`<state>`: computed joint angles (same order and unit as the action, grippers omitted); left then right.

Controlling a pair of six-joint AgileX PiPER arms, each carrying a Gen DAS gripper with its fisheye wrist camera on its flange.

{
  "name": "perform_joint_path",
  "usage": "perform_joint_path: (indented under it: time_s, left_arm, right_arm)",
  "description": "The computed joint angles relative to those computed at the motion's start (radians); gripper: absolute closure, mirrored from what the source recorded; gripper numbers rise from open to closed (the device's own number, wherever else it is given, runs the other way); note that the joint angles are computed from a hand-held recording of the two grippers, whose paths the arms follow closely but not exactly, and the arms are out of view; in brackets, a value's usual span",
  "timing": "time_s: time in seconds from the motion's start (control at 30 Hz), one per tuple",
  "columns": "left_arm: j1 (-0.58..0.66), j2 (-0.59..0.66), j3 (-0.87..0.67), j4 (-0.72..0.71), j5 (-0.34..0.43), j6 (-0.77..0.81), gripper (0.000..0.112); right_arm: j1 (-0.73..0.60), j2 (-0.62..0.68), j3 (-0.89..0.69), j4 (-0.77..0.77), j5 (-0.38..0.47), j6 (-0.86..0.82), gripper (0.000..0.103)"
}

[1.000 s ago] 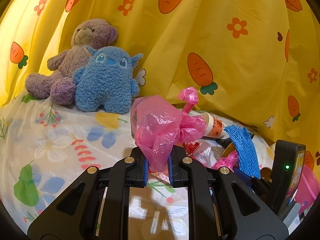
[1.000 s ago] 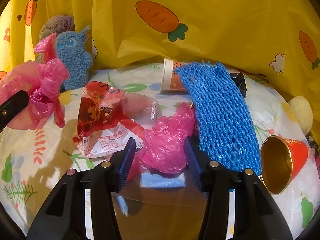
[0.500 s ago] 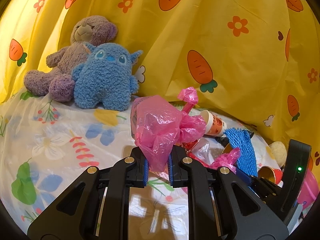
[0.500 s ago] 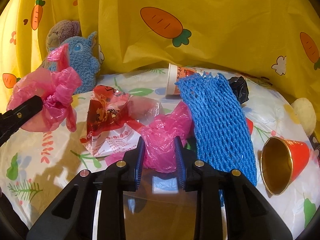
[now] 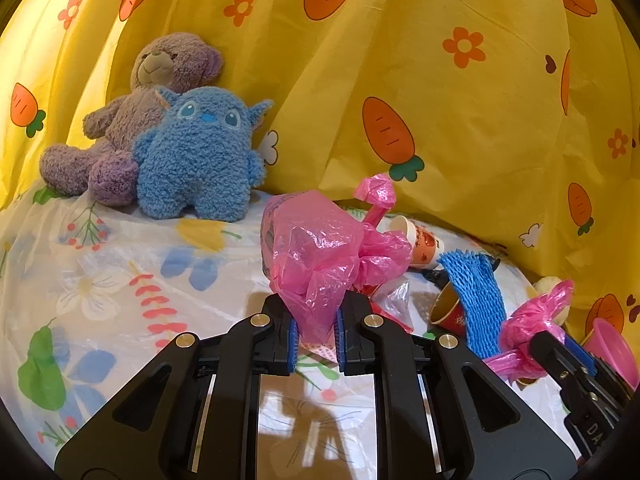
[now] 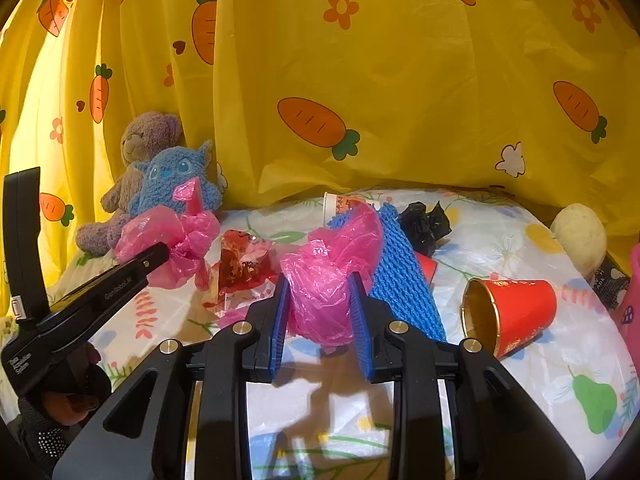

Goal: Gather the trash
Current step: 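Grasp the second pink plastic bag with the right gripper while the left holds the first, then carry both pink plastic bags over the pink bucket with both grippers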

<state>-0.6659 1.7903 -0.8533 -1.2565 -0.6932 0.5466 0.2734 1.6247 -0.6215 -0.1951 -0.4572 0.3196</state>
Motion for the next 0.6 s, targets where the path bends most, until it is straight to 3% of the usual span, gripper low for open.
perform_joint_path:
  time_s: [0.27,0.6]
  left_arm:
    - [-0.029,-0.004,-0.005,0.001,0.008,0.016,0.1]
    - [-0.098,-0.067,0.021,0.08,0.055,-0.045,0.101]
  right_arm:
    - [-0.055,-0.117,0.099,0.019,-0.019,-0.02,0.073]
    - [-0.198,-0.222,0.19,-0.104,-0.04,0.071,0.073]
